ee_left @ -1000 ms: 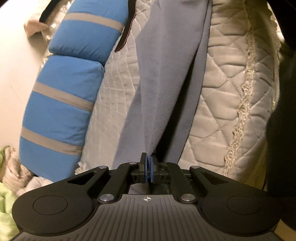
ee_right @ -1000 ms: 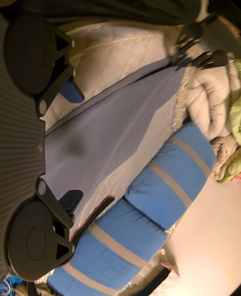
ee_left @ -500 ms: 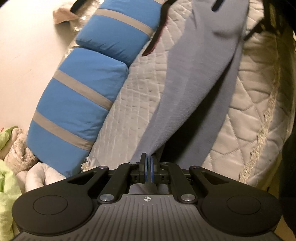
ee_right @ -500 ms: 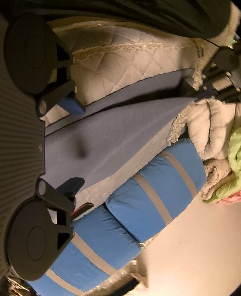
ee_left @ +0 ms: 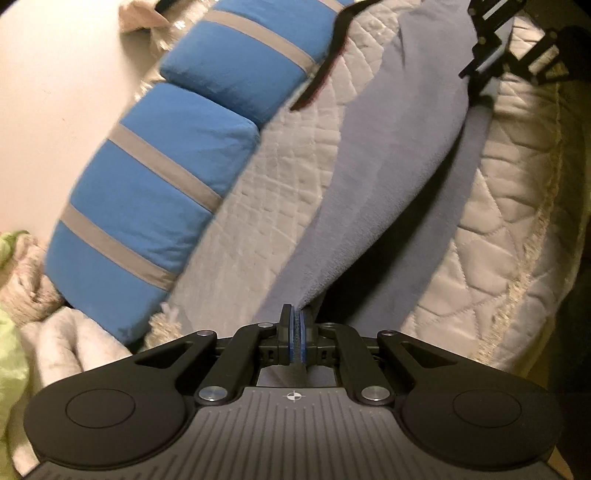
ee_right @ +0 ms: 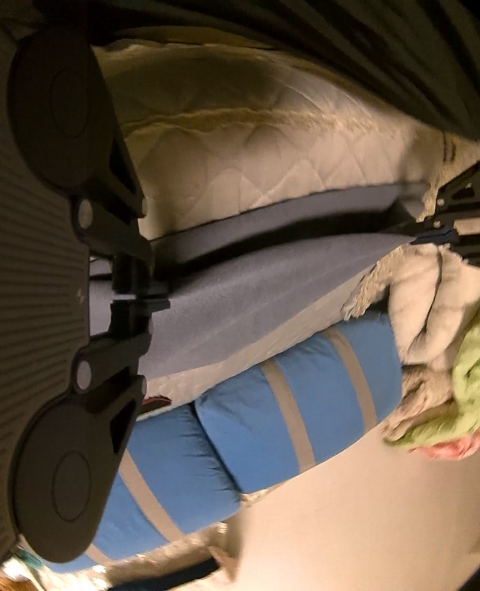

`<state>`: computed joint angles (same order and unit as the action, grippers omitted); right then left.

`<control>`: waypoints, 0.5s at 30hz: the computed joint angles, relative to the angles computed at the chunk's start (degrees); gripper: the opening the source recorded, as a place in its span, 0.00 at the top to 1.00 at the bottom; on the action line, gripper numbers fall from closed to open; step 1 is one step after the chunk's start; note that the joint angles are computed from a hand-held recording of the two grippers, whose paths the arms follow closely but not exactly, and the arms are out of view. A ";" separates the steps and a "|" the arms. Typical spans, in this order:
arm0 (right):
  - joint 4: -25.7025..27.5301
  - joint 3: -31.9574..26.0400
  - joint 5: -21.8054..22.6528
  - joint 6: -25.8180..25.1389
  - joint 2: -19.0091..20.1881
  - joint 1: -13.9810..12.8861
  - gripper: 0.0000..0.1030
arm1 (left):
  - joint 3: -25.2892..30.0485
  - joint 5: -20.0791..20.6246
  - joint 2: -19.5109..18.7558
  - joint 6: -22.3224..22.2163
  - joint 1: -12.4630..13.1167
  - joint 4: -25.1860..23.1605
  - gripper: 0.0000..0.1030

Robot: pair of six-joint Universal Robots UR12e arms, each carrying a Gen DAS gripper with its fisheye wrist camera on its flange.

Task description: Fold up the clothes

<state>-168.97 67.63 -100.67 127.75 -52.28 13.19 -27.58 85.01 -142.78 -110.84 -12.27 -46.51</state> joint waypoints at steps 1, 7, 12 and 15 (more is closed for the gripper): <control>0.05 0.27 -0.04 -0.94 -0.20 -0.07 0.98 | 0.05 0.33 -0.04 0.55 -0.03 -0.62 0.96; 3.67 1.18 0.74 -1.51 -1.19 -0.31 0.99 | -0.51 2.46 -0.12 4.71 -0.31 -2.86 0.96; 5.45 1.18 1.25 -1.67 -1.40 -0.42 0.99 | -0.09 4.83 -0.39 6.82 -0.24 -5.65 0.95; 6.50 1.04 1.67 -0.88 -1.61 -0.59 0.99 | 0.08 6.73 -0.36 6.10 0.09 -6.41 0.95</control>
